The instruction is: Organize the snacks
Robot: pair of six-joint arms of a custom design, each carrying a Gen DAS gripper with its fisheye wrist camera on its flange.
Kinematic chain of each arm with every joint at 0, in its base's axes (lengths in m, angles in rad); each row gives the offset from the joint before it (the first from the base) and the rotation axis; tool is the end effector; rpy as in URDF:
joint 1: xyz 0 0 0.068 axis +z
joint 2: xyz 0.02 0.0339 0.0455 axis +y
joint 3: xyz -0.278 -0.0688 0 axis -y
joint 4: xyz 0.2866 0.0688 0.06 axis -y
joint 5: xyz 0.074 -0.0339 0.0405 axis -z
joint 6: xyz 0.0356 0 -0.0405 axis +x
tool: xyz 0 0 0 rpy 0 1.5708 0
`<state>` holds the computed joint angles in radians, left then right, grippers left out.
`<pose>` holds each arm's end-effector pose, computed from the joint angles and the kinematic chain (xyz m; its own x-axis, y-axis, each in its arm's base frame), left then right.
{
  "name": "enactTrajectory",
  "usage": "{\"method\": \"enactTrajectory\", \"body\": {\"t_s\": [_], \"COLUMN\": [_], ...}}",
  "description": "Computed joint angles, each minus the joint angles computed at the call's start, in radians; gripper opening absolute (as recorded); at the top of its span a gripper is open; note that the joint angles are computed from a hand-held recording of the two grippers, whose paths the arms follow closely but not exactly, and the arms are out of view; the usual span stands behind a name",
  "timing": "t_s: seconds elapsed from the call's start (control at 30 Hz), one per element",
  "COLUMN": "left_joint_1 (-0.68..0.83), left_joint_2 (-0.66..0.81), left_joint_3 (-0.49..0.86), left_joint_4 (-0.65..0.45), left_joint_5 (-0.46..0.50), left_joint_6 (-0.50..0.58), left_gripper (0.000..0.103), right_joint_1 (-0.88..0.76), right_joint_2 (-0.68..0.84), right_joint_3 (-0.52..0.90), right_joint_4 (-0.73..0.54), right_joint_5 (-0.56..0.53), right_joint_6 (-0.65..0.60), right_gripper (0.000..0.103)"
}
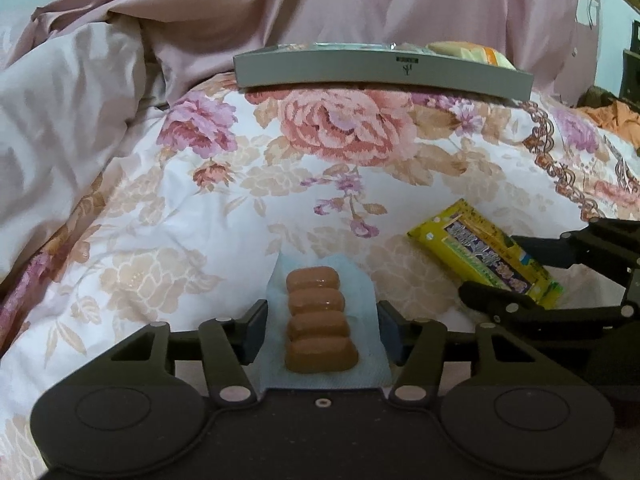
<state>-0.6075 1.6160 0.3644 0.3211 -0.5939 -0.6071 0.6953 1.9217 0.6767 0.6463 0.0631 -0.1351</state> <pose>0.2095 -0.1214 0.0549 -0.6541 -0.1211 -0.7467 -0.2125 0.9768 0.0277 0.2737 0.2254 0.0605 -0.3481 -0.4655 -0.8138 -0.6522 0.7438 -0.1465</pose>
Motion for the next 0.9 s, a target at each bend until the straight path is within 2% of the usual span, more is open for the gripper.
{"method": "enactTrajectory", "body": {"t_s": [0.2, 0.47, 0.6, 0.9], "left_joint_1": [-0.021, -0.032, -0.010, 0.110], "left_joint_2": [-0.005, -0.040, -0.063, -0.066], "left_joint_3": [-0.018, -0.071, -0.071, 0.009], "left_joint_4": [0.032, 0.145, 0.166, 0.243], "left_joint_5": [-0.049, -0.098, -0.101, -0.045], "left_joint_6": [-0.027, -0.065, -0.066, 0.020], "left_gripper": [0.059, 0.059, 0.059, 0.059], "right_joint_1": [0.044, 0.039, 0.041, 0.005], "right_joint_2": [0.022, 0.026, 0.019, 0.011], "right_joint_3": [-0.043, -0.063, -0.077, -0.027], "right_joint_4": [0.150, 0.226, 0.268, 0.297], "right_joint_5": [0.141, 0.149, 0.153, 0.132], "right_joint_6": [-0.113, -0.127, -0.139, -0.180], "right_gripper": [0.052, 0.052, 0.052, 0.052]}}
